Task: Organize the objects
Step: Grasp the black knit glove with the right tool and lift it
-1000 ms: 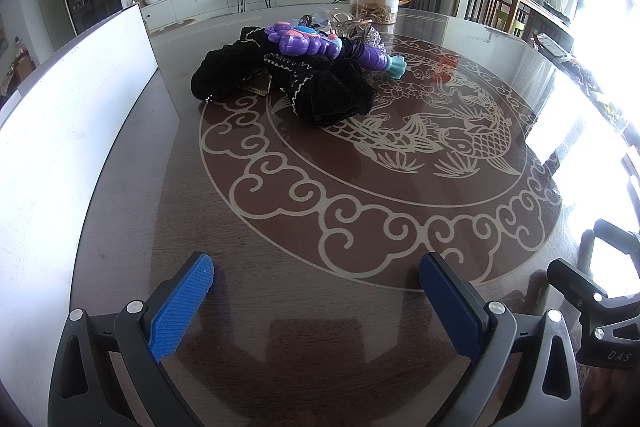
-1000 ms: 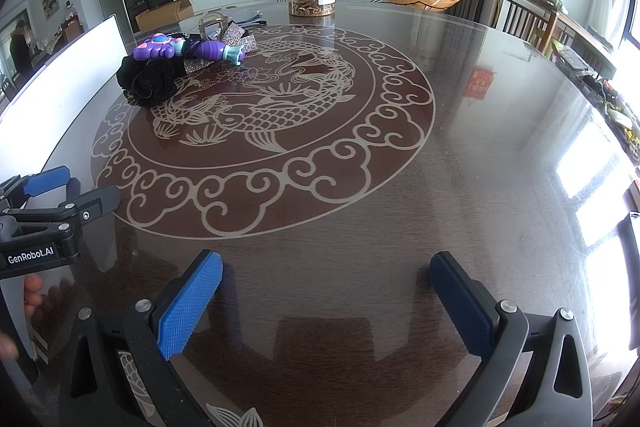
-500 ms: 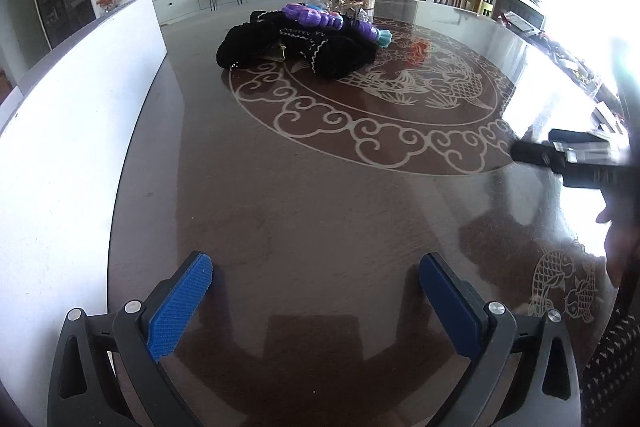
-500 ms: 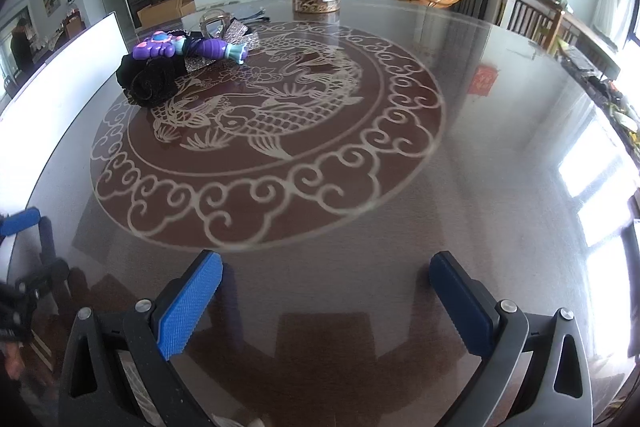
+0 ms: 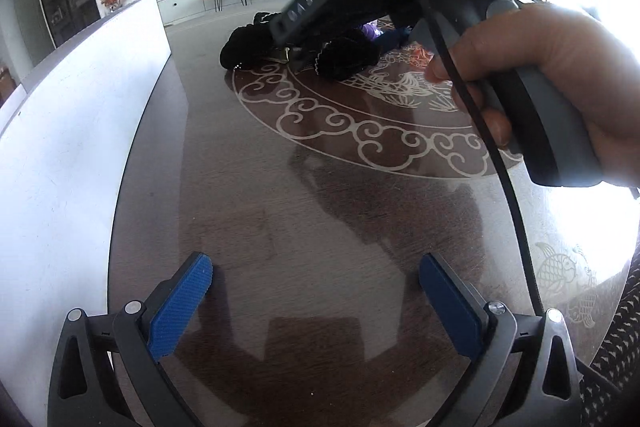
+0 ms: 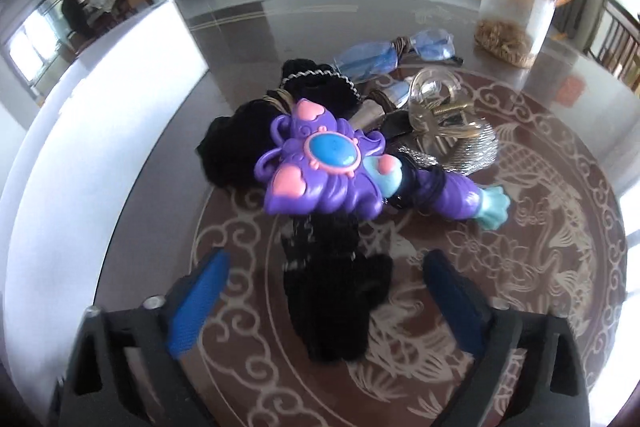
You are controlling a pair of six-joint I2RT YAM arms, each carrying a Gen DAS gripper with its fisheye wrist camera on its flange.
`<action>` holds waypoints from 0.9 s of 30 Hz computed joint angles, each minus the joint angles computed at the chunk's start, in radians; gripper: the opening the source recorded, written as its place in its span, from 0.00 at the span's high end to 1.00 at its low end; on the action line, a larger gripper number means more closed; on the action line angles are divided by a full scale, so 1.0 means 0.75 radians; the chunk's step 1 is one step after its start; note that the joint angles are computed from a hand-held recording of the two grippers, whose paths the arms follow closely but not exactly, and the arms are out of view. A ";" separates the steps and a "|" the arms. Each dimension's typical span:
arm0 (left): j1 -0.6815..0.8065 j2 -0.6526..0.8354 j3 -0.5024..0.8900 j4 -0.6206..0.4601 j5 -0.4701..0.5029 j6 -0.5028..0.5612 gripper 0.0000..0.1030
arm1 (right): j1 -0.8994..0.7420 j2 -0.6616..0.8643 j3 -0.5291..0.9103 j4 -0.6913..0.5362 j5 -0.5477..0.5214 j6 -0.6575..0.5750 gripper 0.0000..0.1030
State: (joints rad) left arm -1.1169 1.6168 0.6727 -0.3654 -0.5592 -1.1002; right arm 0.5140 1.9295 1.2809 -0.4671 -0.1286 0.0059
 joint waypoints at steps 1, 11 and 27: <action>0.001 0.001 0.002 0.001 0.000 0.002 0.00 | 0.008 -0.006 -0.003 0.004 0.038 -0.007 0.52; 0.005 -0.005 -0.003 0.002 0.001 0.007 0.00 | -0.143 -0.478 -0.585 0.221 -0.006 -0.203 0.63; 0.001 0.002 0.003 -0.005 -0.002 -0.005 0.00 | -0.966 -1.082 -1.141 0.239 -0.401 -0.598 0.21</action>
